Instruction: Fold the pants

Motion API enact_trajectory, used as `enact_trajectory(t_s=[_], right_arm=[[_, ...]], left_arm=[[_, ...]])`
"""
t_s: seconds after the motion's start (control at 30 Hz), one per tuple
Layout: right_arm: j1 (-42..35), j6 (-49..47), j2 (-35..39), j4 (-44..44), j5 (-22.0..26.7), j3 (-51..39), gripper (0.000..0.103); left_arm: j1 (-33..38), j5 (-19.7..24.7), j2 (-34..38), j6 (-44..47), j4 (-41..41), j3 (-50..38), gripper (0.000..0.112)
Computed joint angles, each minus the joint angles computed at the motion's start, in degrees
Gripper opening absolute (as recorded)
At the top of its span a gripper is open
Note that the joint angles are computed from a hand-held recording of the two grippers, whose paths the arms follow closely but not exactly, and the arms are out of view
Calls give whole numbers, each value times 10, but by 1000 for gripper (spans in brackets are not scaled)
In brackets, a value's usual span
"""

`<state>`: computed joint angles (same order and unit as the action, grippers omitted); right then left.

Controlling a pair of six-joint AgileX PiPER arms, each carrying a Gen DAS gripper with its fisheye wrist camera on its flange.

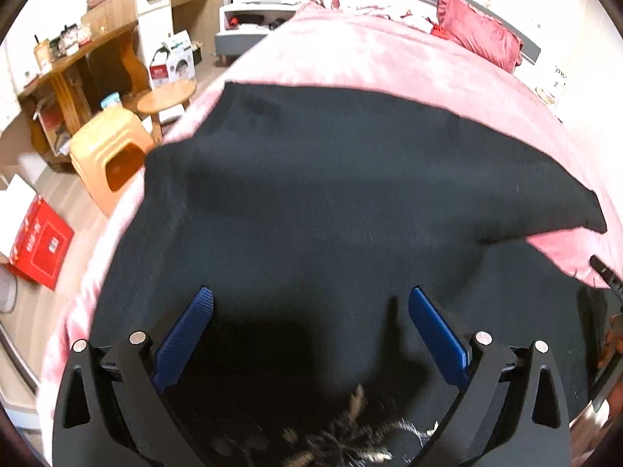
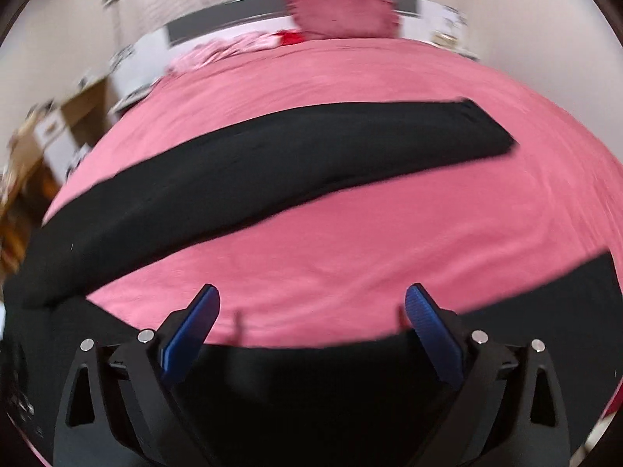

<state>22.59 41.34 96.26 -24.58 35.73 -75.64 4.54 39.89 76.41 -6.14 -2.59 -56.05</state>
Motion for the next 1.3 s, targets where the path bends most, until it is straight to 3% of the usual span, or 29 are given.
enact_trajectory(t_s=[0.13, 0.23, 0.43, 0.67, 0.77, 0.97, 1.3], right_arm=[[8, -9, 44, -2, 33, -17, 101], [-10, -31, 46, 27, 8, -1, 101], [-4, -20, 58, 17, 12, -16, 101], [25, 23, 58, -13, 25, -23, 101], [22, 20, 58, -10, 23, -23, 101], [23, 20, 59, -11, 23, -24, 101], [24, 21, 63, -13, 27, -29, 101]], left_arm=[[22, 3, 48, 4, 15, -69, 99], [20, 6, 94, -49, 74, -128, 99], [29, 73, 250, -55, 123, -334, 99], [75, 128, 385, -50, 57, -529, 99], [76, 140, 412, -65, 60, -566, 99], [62, 117, 429, -70, 110, -574, 99], [67, 145, 501, -68, 120, -649, 99]])
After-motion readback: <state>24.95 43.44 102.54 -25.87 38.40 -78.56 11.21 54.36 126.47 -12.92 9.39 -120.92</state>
